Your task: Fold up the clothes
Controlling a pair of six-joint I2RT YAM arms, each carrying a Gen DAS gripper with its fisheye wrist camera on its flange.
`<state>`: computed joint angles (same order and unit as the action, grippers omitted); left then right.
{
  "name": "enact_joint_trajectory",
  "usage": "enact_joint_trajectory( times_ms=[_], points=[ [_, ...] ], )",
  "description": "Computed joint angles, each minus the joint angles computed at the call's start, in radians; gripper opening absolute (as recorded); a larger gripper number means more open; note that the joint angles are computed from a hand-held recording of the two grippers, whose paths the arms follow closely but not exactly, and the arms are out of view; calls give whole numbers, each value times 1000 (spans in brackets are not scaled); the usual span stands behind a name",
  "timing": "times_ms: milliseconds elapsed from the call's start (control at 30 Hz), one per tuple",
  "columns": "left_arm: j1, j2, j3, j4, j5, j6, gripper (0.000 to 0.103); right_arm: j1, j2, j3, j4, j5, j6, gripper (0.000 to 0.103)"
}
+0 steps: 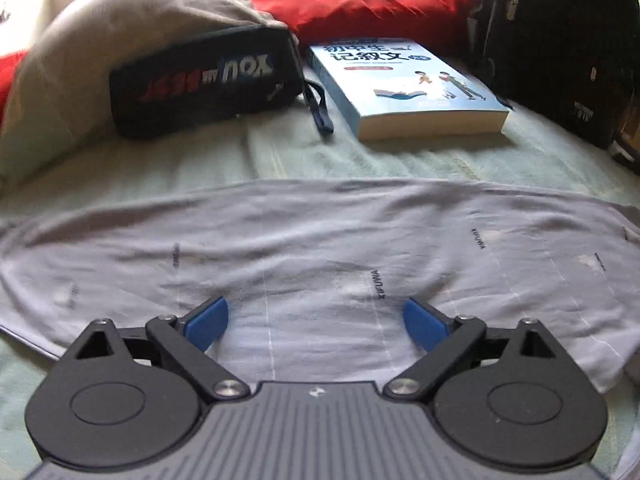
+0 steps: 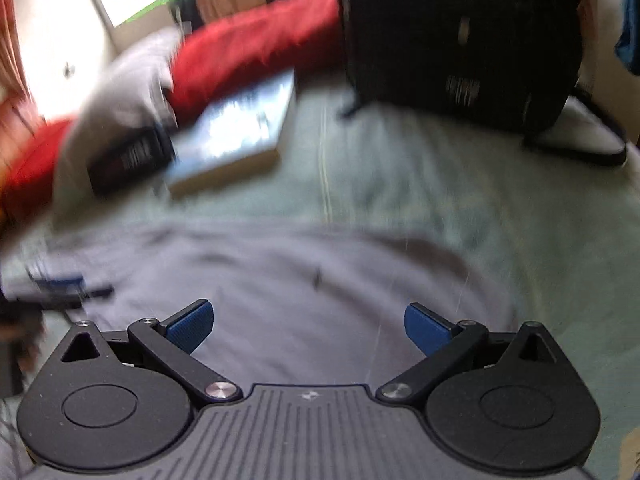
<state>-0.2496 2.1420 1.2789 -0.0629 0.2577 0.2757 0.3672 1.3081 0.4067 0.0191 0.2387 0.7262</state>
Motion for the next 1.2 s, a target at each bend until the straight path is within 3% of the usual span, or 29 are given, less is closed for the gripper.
enact_joint_trajectory(
  times_ms=[100,167,300,400,533,667,800,867,933,1000,1100,1200],
  points=[
    [1,36,28,36,9,-14,100,-8,208,25,118,30,-7,103],
    [-6,60,67,32,-16,-38,100,4,256,36,170,97,-42,103],
    [-18,62,117,-21,-69,-88,96,-57,288,68,191,108,-86,103],
    [-12,-62,1,0,-66,-32,94,-36,139,29,112,96,-67,103],
    [15,-291,-179,-8,-16,104,95,150,-157,3,-176,229,-12,103],
    [61,-534,-287,-149,42,239,95,411,-313,83,-553,357,150,103],
    [122,-771,-355,-337,124,345,96,697,-319,206,-869,438,375,103],
    [163,-882,-397,-427,184,384,97,831,-280,248,-961,474,511,103],
    [209,-978,-458,-503,242,433,97,959,-219,280,-1025,502,647,103],
    [255,-1080,-557,-548,289,501,97,1068,-132,267,-1011,523,781,103],
    [316,-1261,-781,-533,328,599,97,1193,60,245,-959,548,978,103],
    [367,-1375,-980,-482,352,679,97,1262,267,244,-877,544,1092,103]
  ],
)
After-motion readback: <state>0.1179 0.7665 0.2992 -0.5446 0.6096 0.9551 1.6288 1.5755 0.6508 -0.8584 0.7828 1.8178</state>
